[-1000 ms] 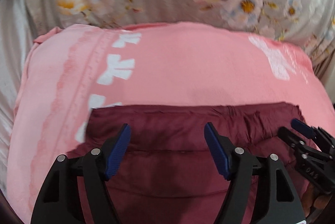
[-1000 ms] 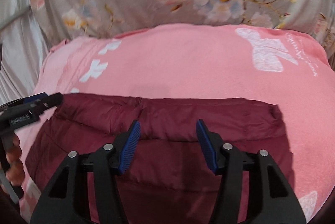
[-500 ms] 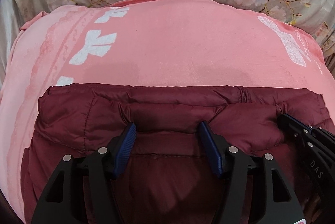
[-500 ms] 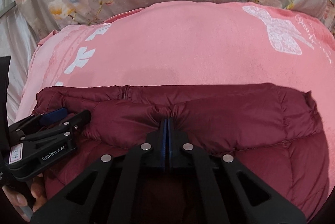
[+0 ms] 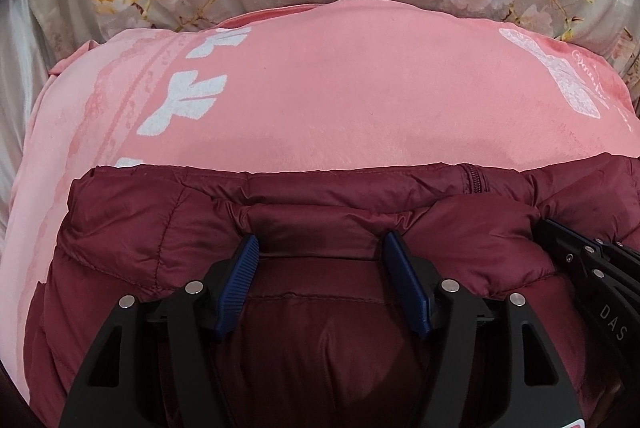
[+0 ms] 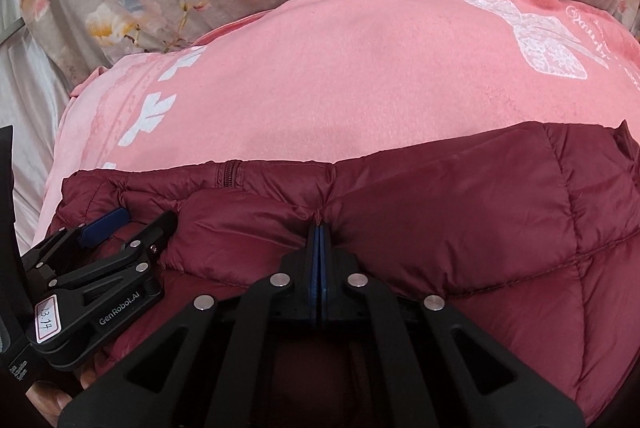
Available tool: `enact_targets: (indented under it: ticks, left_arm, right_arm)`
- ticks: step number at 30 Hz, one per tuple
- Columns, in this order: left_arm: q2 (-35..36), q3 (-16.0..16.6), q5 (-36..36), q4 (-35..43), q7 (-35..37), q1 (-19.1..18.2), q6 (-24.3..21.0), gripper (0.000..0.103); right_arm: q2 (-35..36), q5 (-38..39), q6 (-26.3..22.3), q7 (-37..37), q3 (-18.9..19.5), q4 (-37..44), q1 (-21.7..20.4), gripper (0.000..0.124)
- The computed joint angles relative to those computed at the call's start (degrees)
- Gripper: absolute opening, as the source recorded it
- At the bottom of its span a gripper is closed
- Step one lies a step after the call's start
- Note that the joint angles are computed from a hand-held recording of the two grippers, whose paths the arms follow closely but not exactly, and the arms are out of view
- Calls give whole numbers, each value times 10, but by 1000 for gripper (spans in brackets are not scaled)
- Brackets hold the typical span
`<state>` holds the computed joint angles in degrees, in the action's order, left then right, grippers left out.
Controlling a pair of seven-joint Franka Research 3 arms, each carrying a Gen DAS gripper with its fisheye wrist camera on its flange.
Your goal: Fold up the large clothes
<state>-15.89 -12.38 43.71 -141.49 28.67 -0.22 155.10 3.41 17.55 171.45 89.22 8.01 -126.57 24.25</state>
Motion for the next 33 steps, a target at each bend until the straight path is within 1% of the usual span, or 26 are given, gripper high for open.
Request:
enact_targets:
  ticks: [4, 11, 14, 15, 16, 17, 18, 19, 20, 22, 24, 26, 28, 29, 30, 33]
  left_arm:
    - [4, -5, 11, 6, -7, 0, -11, 65]
    - [8, -5, 21, 11, -12, -5, -25, 65]
    - [4, 2, 14, 7, -9, -8, -18, 65]
    - [-3, 5, 6, 2, -7, -10, -14, 65]
    - [-14, 6, -3, -4, -4, -11, -15, 65]
    - [-29, 9, -21, -12, 4, -16, -20, 65]
    - [-57, 16, -46, -30, 14, -24, -21, 64]
    - [-92, 23, -69, -55, 23, -34, -8, 64]
    - [-115, 22, -82, -70, 30, -37, -1, 64]
    - [-165, 5, -92, -102, 34, -37, -12, 64]
    - [-187, -6, -108, -120, 38, -43, -27, 64]
    - [-196, -7, -128, -136, 42, -51, -31, 64]
    - [-206, -25, -122, -152, 25, -40, -22, 64]
    - [-208, -32, -117, -156, 18, -36, -20, 65]
    - [-207, -39, -111, -158, 12, -30, -17, 65]
    - [-199, -63, -81, -161, -16, -8, -5, 67]
  right_arm:
    - [1, -18, 0, 14, -3, 0, 2, 0]
    - [3, -45, -2, 36, -7, 2, 3, 0]
    - [3, -15, -2, 15, 0, 4, -1, 0]
    - [-6, -39, 7, 44, -6, -6, 3, 0]
    - [-18, -94, 16, 98, -17, -19, 8, 0]
    - [-38, -109, 29, 118, -16, -39, 6, 3]
    - [-66, -83, 47, 105, -26, -67, 24, 3]
    - [-90, -25, 57, 60, -16, -89, 28, 3]
    - [-105, -8, 61, 47, -11, -103, 30, 3]
    - [-137, -34, 72, 73, 22, -138, 7, 3]
    - [-153, -62, 71, 100, 55, -157, -19, 3]
    - [-158, -77, 67, 115, 70, -167, -29, 3]
    - [-165, -129, 68, 168, 119, -180, -79, 3]
    - [-167, -150, 71, 186, 134, -185, -97, 3]
    - [-169, -181, 74, 211, 162, -188, -127, 3]
    - [-170, -225, 68, 246, 183, -186, -154, 3]
